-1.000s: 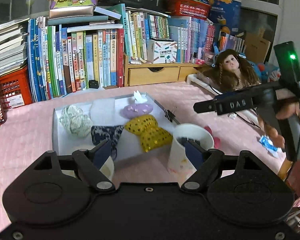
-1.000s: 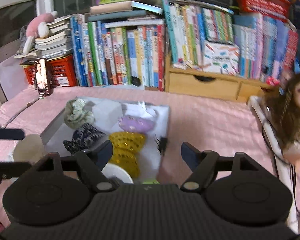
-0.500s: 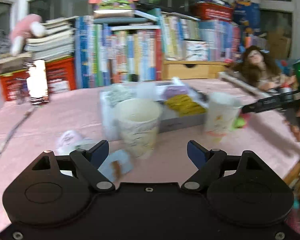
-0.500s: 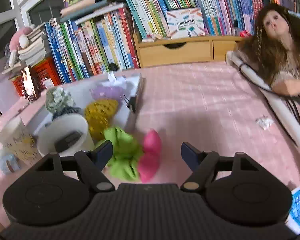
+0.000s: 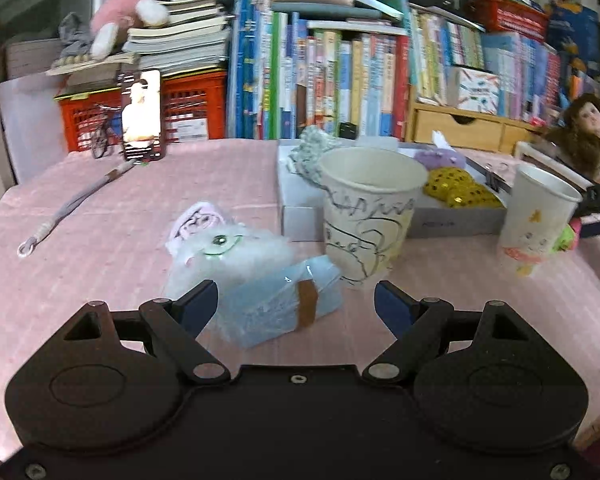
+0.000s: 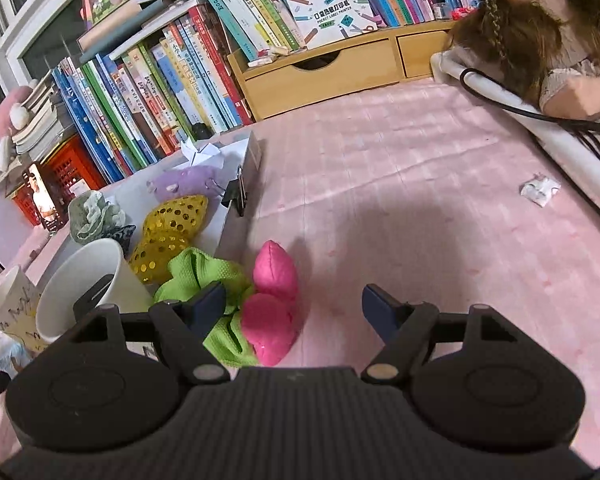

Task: Organize soft objects
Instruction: 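Grasp the blue wrapped packet with the left tool while the right tool grasps the green scrunchie and pink plush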

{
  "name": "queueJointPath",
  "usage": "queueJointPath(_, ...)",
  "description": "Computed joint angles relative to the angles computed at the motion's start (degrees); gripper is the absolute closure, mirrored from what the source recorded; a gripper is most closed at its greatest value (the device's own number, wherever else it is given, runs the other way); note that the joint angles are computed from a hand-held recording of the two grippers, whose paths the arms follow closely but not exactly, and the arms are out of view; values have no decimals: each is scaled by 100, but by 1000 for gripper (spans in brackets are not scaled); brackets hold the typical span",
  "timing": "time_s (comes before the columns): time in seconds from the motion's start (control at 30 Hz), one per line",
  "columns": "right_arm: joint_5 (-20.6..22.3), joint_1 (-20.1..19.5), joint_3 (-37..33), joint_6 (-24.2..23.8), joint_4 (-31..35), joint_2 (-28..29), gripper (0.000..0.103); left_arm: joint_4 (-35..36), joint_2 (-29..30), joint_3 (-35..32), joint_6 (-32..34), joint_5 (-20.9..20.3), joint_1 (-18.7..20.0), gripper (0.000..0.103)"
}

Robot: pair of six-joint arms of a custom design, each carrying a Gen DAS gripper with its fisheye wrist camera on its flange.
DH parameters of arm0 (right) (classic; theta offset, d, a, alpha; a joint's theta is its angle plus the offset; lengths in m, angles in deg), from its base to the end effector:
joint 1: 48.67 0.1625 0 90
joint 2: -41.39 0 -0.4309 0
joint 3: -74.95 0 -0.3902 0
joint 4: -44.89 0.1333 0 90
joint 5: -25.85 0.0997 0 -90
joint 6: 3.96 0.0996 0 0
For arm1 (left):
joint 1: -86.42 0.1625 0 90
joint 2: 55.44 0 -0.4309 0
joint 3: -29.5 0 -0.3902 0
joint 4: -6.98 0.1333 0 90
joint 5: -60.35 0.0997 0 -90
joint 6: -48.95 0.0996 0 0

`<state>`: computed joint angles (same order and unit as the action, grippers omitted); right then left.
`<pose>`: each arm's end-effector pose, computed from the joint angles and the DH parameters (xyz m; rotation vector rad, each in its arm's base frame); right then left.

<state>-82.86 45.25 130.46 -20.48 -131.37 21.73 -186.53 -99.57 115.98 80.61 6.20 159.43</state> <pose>0.1598 -0.8494 0.0957 0.2534 -2.5007 1.1271 -0.0261 -0.7412 0.2481 0.5107 2.1265 -1.1703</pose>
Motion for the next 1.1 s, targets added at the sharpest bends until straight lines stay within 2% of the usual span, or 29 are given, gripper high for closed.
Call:
queueJointPath(0.23, 55, -12, -211, 112, 135, 110, 19, -217, 283, -255, -138, -7, 31, 6)
queueJointPath(0.37, 106, -24, -156, 142, 109, 84, 19, -310, 509, -466, -495, 270, 4, 4)
queueJointPath(0.5, 196, -45, -56, 154, 103, 28, 19, -485, 658, -552, -450, 499, -43, 7)
queueJointPath(0.57, 231, -47, -16, 147, 112, 6, 19, -390, 603, -438, -585, 465, -52, 16)
queueJointPath(0.6, 237, -45, 2, 138, 110, -1, 20, -175, 522, -346, -745, 347, -33, 29)
queueJointPath(0.63, 250, -44, 24, 125, 115, -11, 24, -55, 474, -267, -857, 224, -9, 32)
queueJointPath(0.7, 305, -45, 83, 131, 147, -45, 32, -290, 505, -194, -621, 251, -38, 34)
queueJointPath(0.83, 423, -40, 224, 189, 274, -137, 59, -210, 414, -52, -543, 67, -69, 46)
queueJointPath(0.87, 417, -30, 253, 217, 289, -151, 62, -147, 378, -10, -558, 3, -74, 47)
queueJointPath(0.9, 351, -8, 276, 197, 253, -150, 64, -80, 348, 25, -550, -55, -82, 54)
queueJointPath(0.97, 228, 31, 328, 120, 162, -152, 68, -25, 299, 102, -492, -136, -101, 57)
queueJointPath(1.1, -37, 111, 501, 211, 256, -254, 69, 119, 198, 267, -359, -317, -122, 57)
